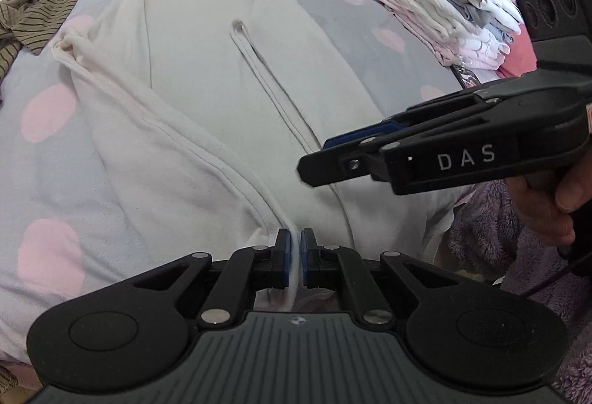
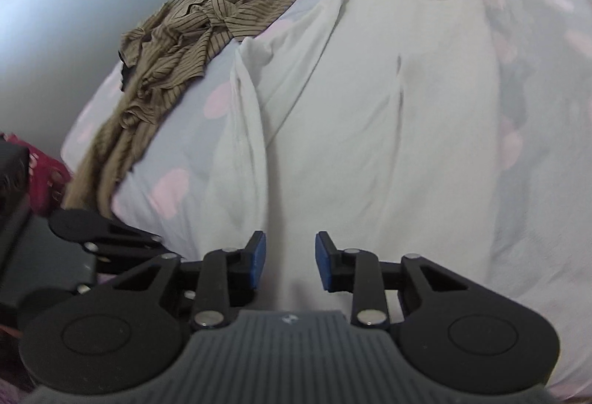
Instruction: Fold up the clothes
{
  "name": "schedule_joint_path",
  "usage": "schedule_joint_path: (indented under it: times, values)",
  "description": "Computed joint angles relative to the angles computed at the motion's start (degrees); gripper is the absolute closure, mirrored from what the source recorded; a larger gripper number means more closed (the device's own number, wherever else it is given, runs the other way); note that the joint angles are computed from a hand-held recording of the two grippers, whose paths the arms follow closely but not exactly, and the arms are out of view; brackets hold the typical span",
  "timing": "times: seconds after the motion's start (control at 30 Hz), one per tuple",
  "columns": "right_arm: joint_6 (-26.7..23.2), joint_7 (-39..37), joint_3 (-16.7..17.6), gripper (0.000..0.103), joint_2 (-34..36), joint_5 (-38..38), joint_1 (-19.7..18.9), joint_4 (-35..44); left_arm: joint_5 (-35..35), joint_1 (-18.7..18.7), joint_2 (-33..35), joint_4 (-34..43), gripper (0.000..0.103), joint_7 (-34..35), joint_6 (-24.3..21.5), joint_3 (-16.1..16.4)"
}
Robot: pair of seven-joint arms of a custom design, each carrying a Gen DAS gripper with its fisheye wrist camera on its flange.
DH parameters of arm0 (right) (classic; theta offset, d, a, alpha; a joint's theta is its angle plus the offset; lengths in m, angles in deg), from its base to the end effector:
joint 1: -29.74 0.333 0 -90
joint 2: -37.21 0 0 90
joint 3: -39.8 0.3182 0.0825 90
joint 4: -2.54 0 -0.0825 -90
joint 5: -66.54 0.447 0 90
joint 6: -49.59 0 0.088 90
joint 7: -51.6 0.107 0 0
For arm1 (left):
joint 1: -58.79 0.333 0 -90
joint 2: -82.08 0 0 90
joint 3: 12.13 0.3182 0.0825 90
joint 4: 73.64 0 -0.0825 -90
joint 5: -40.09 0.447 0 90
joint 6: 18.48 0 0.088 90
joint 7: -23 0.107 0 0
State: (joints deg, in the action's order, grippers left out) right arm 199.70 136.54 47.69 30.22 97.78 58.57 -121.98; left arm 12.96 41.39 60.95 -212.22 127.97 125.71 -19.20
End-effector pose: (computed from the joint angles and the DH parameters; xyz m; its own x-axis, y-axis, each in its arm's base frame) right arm 0.4934 0.3555 0.4792 0.3999 -0.8221 -0.4053 -0.8620 -0.1870 -0.4711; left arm 0.4775 -0.2148 0.4686 -0.4083 -0.8772 0.2525 -0.8460 0.2597 -0.4657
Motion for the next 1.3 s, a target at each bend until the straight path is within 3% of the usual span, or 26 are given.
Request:
schedule_joint_path:
  times: [0.27, 0.37, 0.5, 0.67, 0.77, 0.93, 1.0, 1.17, 1.3]
  values:
    - [-5.5, 1.6, 1.0, 0.070, 5.5, 4.3, 0.0, 5.0, 1.1, -0.2, -0.9, -1.1, 0.099, -0.3, 0.2, -0.2]
    - [-6.7, 2.8, 1.6, 0.093, 6.8, 2.3, -0.3, 6.2, 1.8, -0.1, -1.4, -1.5, 0.099, -0.4, 0.1, -0.2]
    - [-6.3, 3.1, 1.9, 0.094, 6.4, 2.0, -0.6, 5.8, 2.3, 0.0, -2.8, -1.0, 0.098, 1.3, -4.2, 1.0]
    - [-7.2, 5.0, 1.6, 0.093, 6.6, 0.9, -1.2, 5.8, 7.5, 3.4, -3.9, 1.7, 0.078, 2.9, -10.8, 1.3]
    - [-7.6, 5.1, 1.6, 0.093, 7.1, 0.7, -1.4, 6.2, 10.6, 5.1, -3.5, 1.8, 0.074, 4.1, -9.0, 1.1]
    - [-7.9, 5.8, 1.7, 0.092, 7.3, 0.5, -1.7, 6.4, 1.0, 1.1, -2.3, 0.5, 0.074, 17.0, -7.5, 4.2]
    - [-8.1, 5.7, 1.6, 0.092, 7.1, 1.0, -1.8, 6.2, 1.7, 1.0, -3.3, -1.2, 0.073, 20.5, -6.9, 2.9]
    - [-7.9, 5.8, 1.7, 0.091, 6.8, 1.1, -1.8, 6.0, 8.3, 0.8, -6.0, -6.0, 0.073, 23.3, 0.6, -0.9]
    - [-7.7, 6.8, 1.5, 0.086, 6.2, 2.5, -1.8, 5.5, 9.3, -0.7, -6.5, -6.6, 0.090, 22.0, 1.2, -0.4]
